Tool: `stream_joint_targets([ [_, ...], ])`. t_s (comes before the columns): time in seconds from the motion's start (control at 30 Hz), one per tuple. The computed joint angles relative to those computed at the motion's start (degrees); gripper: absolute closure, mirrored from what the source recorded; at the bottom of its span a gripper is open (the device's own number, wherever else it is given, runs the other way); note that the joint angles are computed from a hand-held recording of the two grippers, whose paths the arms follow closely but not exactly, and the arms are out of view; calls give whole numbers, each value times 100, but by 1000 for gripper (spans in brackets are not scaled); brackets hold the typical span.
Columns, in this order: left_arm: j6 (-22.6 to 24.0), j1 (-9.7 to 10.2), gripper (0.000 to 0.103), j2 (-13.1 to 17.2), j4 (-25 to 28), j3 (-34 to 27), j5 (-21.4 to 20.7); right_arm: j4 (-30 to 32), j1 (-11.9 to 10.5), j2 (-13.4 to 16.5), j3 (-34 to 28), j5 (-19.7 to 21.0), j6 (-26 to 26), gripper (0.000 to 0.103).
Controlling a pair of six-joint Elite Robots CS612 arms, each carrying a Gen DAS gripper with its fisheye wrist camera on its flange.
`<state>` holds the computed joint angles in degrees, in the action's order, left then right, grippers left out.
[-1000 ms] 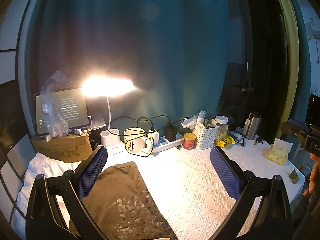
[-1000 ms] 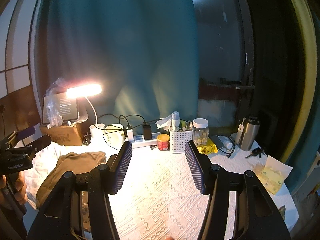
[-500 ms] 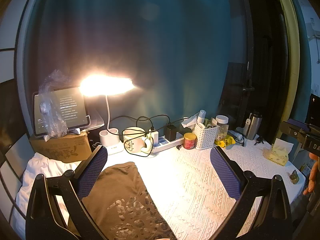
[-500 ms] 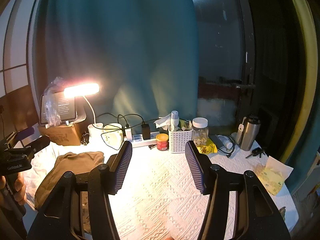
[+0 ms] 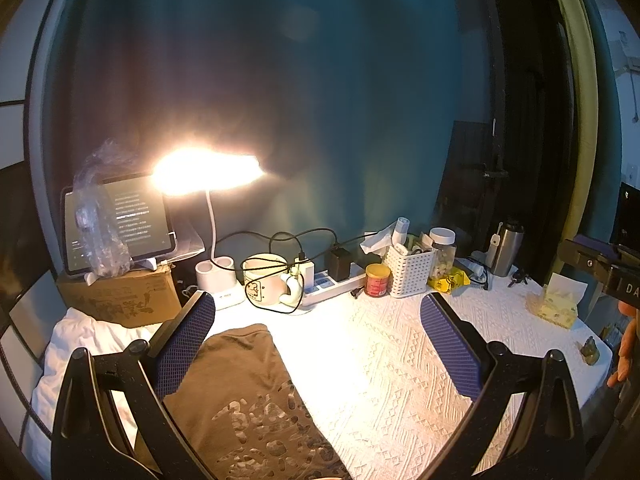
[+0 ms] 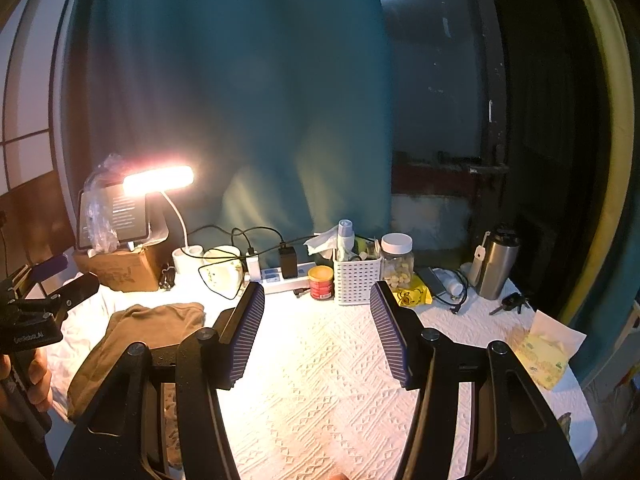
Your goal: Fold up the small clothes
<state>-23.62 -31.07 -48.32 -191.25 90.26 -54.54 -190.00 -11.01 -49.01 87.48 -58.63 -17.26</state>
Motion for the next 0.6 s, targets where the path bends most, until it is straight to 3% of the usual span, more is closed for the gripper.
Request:
stream_joint_targets([
  [0.6,66,-5,2,31,35,-70,-28,85,-36,14,-47,-3,1,45],
])
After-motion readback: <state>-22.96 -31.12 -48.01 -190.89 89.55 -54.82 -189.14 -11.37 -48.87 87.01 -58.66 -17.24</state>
